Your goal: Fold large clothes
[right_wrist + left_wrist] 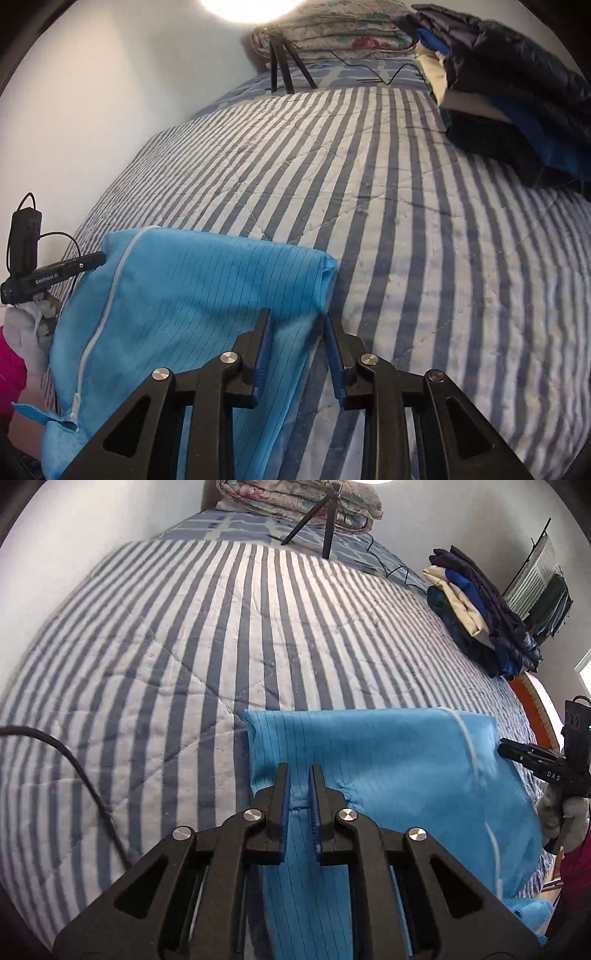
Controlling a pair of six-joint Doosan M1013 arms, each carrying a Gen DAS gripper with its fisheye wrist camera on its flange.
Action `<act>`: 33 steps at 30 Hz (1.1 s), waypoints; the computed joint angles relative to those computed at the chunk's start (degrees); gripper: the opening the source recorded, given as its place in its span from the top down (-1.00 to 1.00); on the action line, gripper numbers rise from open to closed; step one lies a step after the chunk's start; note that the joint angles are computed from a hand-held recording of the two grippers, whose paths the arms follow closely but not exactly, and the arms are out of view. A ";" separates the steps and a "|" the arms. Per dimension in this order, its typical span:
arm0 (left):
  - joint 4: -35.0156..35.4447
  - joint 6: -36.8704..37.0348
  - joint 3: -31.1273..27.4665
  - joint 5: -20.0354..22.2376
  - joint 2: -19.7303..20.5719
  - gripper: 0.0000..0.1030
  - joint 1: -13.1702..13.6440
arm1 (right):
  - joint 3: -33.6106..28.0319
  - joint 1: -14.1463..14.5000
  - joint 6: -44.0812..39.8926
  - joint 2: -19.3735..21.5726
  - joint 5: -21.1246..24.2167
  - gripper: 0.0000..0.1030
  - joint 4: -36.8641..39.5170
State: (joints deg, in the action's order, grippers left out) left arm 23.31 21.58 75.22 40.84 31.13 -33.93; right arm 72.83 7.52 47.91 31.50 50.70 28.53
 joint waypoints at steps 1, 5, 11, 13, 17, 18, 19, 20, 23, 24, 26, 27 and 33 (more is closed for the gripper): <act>1.08 0.14 0.15 0.24 -0.78 0.81 -0.34 | 0.74 -0.16 -1.87 -1.16 -0.06 0.46 0.98; 2.57 1.68 0.91 0.22 -4.43 0.81 -1.73 | 2.85 -1.30 -10.79 -5.08 4.56 0.44 7.70; 0.68 8.18 0.26 2.02 -8.42 0.81 -4.86 | 5.33 -1.67 -20.37 -10.33 13.19 0.33 12.08; 0.55 9.40 0.93 2.16 -9.61 0.80 -6.18 | 6.69 -1.70 -21.61 -11.99 15.74 0.32 12.89; 0.76 7.50 4.07 0.23 -11.63 0.80 -9.09 | 10.75 -1.57 -23.86 -14.77 19.25 0.34 13.42; 0.43 7.14 4.48 -0.26 -11.72 0.80 -9.60 | 11.83 -1.47 -23.73 -15.24 19.84 0.34 13.39; 0.78 6.04 5.45 -0.83 -12.01 0.80 -10.41 | 12.91 -1.51 -23.69 -15.51 20.89 0.34 13.99; 1.26 4.81 6.33 -1.16 -12.15 0.80 -11.34 | 13.72 -1.48 -23.39 -15.63 21.77 0.35 14.70; 1.54 2.73 7.42 -0.72 -11.60 0.80 -13.55 | 16.34 -0.62 -20.72 -15.73 22.48 0.37 15.69; 1.61 2.15 7.59 -0.79 -11.28 0.80 -13.93 | 17.10 -0.13 -19.27 -15.67 22.08 0.38 15.55; 1.13 0.76 7.94 -1.34 -10.59 0.80 -14.70 | 18.04 1.06 -16.56 -15.40 19.70 0.39 14.47; 0.40 1.10 8.04 -1.63 -10.26 0.80 -14.82 | 18.31 1.52 -15.42 -15.07 19.12 0.39 14.23; -0.19 3.66 5.52 1.94 -6.93 0.80 -16.07 | 19.05 3.54 -11.36 -13.34 16.72 0.39 13.15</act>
State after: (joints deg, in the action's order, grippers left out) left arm 23.11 25.24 80.73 42.79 24.20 -50.00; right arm 91.88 11.06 36.55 18.16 67.42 41.69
